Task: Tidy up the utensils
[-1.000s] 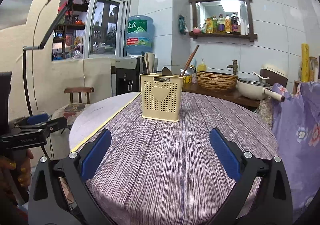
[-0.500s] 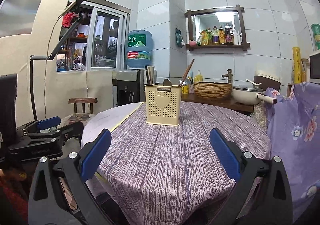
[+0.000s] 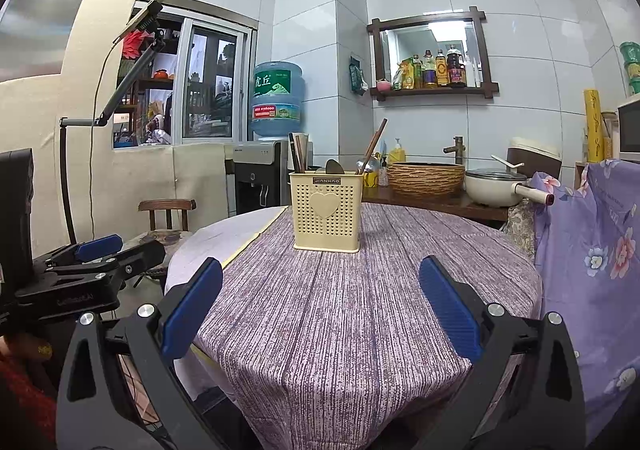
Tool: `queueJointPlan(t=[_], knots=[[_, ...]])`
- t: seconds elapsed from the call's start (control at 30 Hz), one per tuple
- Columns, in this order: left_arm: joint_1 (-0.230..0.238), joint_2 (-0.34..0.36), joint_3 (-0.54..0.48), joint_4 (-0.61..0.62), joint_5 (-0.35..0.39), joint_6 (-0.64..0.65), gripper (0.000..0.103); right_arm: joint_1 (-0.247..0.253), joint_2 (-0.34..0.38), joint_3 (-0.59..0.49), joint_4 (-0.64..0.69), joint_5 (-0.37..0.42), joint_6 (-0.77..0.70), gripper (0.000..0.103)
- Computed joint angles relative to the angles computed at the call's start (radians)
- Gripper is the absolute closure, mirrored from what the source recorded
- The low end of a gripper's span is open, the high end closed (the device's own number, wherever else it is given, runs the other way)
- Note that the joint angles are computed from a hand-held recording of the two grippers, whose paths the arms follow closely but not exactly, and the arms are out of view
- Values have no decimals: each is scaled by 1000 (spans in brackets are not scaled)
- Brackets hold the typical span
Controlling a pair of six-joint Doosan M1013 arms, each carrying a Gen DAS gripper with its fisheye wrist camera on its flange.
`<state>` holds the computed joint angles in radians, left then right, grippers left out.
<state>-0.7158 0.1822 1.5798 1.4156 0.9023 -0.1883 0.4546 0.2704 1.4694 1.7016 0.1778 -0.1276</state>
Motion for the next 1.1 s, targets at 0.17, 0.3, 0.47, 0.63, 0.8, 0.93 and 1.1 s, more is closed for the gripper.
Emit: queueJointPlan(t=[0.17,0.3,0.47,0.63,0.8,0.93,1.1], knots=[[-2,2,-2,-1,10,2,5,-1,1,-1,-10,1,9,6],[-1,1,-1,-2,11,3,5,-2,2,-2,-28,6,29,6],[3,2,-6,-21,2,16,5,-2,3,-5,-55,7,55,6],[2,2,-7,-22,8,18,5,-4,4,-6,-52,10,55,6],[-2,5,-12,-23,20,29,5,-5,4,-7,-79,13,86,6],[-4,8,-17,-26,26,33,5,-5,4,-7,-90,13,95,6],[-5,8,-17,-27,28,32,5,-5,4,-8,-103,14,110,6]])
